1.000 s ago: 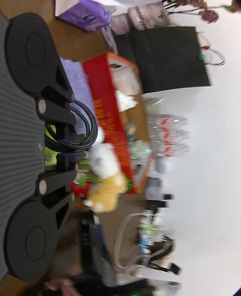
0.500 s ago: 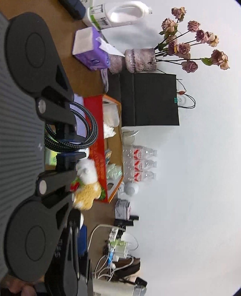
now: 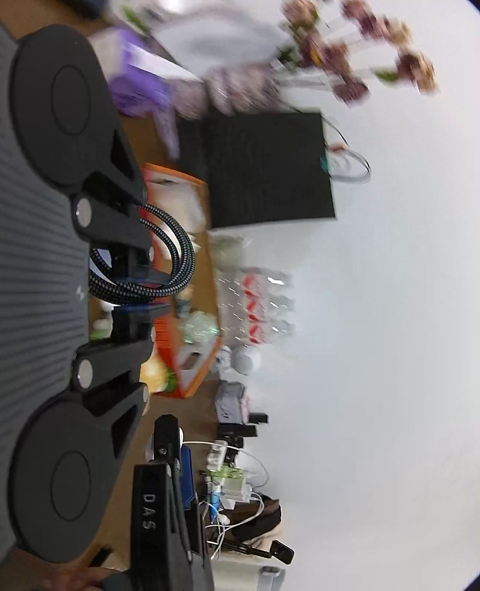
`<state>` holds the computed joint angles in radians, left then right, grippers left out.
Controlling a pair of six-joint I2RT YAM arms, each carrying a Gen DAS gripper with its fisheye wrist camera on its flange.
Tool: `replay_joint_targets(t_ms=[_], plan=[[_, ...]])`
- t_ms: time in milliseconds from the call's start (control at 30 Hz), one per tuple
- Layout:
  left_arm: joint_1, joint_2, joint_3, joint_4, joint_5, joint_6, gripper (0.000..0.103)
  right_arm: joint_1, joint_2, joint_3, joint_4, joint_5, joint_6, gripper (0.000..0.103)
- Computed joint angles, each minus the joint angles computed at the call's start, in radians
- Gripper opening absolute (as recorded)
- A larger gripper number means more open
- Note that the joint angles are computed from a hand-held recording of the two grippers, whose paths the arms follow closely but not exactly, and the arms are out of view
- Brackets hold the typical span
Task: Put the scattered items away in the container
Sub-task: 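Carry the cable and disc into the cardboard box and open both tools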
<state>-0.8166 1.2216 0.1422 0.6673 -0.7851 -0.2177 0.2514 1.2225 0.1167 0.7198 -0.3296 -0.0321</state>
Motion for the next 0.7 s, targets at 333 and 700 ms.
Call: replay_joint_targets(t_ms=[333,700], plan=[[0.597,0.613,0.832,-0.375,0.741,0.274,0.011,0.054,0.714,1.039,-0.563,0.081,-0.035,0.038],[0.694,1.111,1.479,-0.825,0.881,0.300,0.012,0.121,1.396,2.092,-1.299,0.317,-0.123,0.038]])
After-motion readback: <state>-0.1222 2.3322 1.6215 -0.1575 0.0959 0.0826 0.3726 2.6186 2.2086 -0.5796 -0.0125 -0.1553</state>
